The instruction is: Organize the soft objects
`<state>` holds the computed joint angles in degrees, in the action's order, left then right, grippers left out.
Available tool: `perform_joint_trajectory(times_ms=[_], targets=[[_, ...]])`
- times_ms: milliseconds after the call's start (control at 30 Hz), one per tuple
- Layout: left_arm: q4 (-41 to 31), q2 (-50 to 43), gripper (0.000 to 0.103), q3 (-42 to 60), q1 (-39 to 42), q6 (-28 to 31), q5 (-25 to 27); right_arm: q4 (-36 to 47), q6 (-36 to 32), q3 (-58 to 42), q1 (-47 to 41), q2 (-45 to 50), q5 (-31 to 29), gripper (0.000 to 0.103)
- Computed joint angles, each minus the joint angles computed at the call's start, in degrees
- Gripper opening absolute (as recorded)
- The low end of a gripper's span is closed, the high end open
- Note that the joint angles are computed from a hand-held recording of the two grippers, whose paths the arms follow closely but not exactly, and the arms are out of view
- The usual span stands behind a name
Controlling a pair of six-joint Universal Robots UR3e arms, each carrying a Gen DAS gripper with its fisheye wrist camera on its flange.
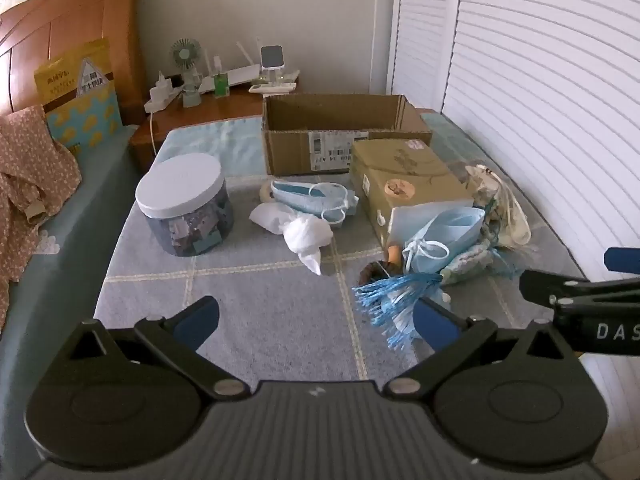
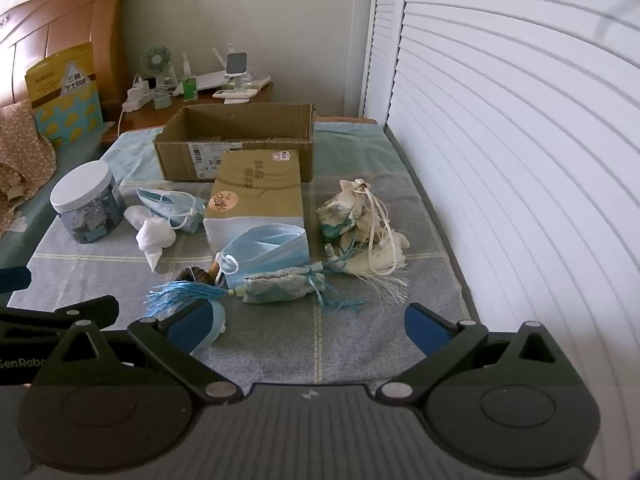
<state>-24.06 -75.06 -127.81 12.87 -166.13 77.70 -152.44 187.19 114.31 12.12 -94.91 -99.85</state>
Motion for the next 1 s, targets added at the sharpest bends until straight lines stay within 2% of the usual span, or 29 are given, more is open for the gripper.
perform_joint_trajectory(times_ms=[133,167,300,1000], targets=[[1.6,-0.9,0.102,-0.1,-0.8,-0.1,0.9,-0.1,0.0,0.2,-0.1,-0.2,0.3,0.103],[0.7,0.0,0.102,-0.5,0.5,-0.3,-0.9,-0.1,0.0,0.3,-0.2,-0.3,0.3,0.103],[1.8,-0.7,0.102,-0.8,0.6,-0.1,-0.7,0.5,0.3,-0.2,0.3,-0.6,-0.2,0.103],[-0.4,1.5,0.102,-0.5,0.3,-0.4,-0.5,0.4,-0.2,-0.2,0.1,-0.7,0.0,0.103]])
